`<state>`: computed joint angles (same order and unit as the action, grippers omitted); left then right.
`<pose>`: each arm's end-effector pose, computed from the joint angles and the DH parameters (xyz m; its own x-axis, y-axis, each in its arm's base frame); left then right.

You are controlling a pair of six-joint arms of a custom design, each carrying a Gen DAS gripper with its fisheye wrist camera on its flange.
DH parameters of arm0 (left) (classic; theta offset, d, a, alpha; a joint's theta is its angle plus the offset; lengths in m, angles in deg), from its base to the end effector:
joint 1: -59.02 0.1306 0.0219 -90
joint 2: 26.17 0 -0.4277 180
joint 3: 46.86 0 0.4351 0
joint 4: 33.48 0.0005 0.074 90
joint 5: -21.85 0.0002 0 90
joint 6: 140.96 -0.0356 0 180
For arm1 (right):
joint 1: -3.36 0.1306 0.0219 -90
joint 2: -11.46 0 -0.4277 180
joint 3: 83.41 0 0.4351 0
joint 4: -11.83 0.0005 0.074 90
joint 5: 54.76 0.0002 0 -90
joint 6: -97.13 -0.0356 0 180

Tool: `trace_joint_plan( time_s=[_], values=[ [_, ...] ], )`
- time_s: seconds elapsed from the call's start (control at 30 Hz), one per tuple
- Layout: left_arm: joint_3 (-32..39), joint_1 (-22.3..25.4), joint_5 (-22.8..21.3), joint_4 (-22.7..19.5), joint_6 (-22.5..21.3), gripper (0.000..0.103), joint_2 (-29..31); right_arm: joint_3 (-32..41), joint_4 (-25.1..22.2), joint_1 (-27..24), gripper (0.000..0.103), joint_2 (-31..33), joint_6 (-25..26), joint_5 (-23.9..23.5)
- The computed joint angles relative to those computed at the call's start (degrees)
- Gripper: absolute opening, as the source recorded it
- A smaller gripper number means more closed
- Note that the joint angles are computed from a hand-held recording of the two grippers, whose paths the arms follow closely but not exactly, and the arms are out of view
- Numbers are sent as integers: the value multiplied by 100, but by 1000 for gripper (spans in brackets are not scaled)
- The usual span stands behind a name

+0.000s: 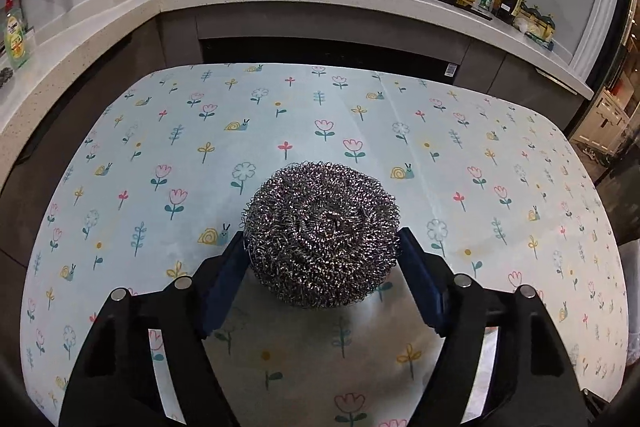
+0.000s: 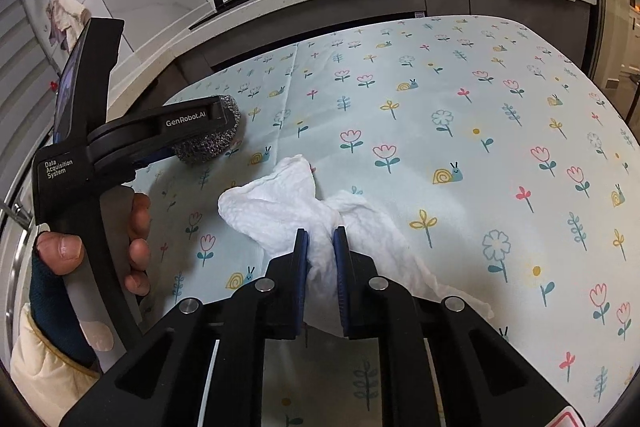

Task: Collect trash
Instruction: 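Grasp the steel wool scrubber with the left tool while the right tool grasps the white tissue, then carry the steel scrubber and white tissue over the bin with both tools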

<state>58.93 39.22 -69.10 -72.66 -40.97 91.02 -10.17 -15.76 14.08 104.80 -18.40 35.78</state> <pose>0.6712 -0.2415 0.3402 -0.7729 0.0939 -0.6276 0.1977 0.9754 -0.0975 0.5200 0.0976 0.3269 -0.7331 0.2998 -0.6104 0.1509 0.9469 0.2838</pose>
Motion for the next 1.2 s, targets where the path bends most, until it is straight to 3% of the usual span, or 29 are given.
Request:
trace_joint_plan(
  time_s=[0.27, 0.67, 1.2],
  values=[
    [-418, -156, 81, 35, 106, 70, -450, -242, 3, -70, 9, -437, -82, 25],
    [-1120, -798, -24, 83, 160, 70, -1324, -970, -77, -503, 8, -1715, -254, 163],
    [-1279, -2179, -261, -40, 331, 70, -1763, -1731, -452, -1924, 8, -3367, -174, -215]
  ],
)
